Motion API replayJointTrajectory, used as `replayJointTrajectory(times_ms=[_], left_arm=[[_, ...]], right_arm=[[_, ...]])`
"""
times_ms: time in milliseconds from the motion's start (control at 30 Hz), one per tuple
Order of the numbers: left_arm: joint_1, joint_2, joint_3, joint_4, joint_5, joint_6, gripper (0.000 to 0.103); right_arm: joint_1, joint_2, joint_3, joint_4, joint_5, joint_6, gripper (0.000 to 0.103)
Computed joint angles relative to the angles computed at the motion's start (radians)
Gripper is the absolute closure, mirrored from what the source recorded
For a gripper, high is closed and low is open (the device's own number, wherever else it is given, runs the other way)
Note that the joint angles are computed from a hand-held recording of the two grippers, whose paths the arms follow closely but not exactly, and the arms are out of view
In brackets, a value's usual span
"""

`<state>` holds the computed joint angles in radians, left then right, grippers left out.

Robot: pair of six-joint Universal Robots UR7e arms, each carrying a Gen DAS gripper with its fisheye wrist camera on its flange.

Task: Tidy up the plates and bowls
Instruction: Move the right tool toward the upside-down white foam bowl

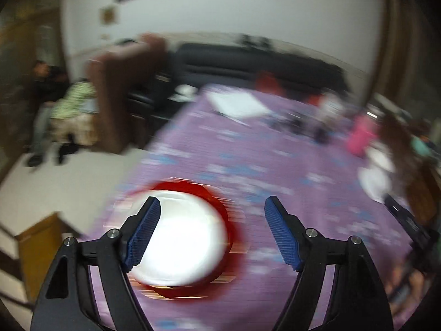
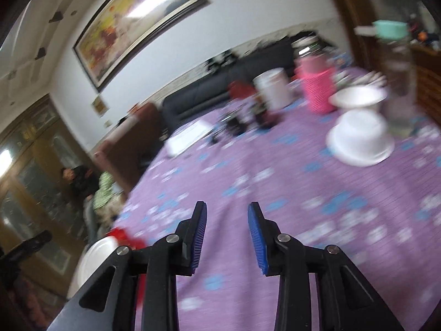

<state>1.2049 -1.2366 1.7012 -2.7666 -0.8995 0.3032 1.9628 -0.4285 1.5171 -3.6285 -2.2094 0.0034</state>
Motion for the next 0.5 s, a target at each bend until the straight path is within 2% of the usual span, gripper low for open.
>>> replayJointTrajectory(times_ms=[100, 200, 300, 367, 500], left_arm=[[-0.005, 0.079, -0.077, 0.184, -0.115, -0.080, 0.025], [-0.027, 0.176, -0.160, 0.282, -0.146, -0.128, 0.025], [-0.051, 0.283, -0.243, 0.291, -0.145, -0.145, 0.025], [-0.061, 0.344, -0.283, 0.280, -0.151, -0.159, 0.025], [-0.069, 0.419, -0.334, 0.304, -0.159, -0.169, 0.025]], right_arm=[[-0.032, -0.049, 0.049, -0.075, -0.046, -0.060, 0.065], [-0.077, -0.105, 0.095, -0.141, -0.076, -0.137, 0.065], [-0.115, -0.139, 0.117, -0.182, -0.059, -0.214, 0.060], [-0.149, -0.162, 0.131, -0.204, -0.015, -0.245, 0.048], [-0.208, -0.176, 0.096, -0.146, 0.023, -0.289, 0.047]])
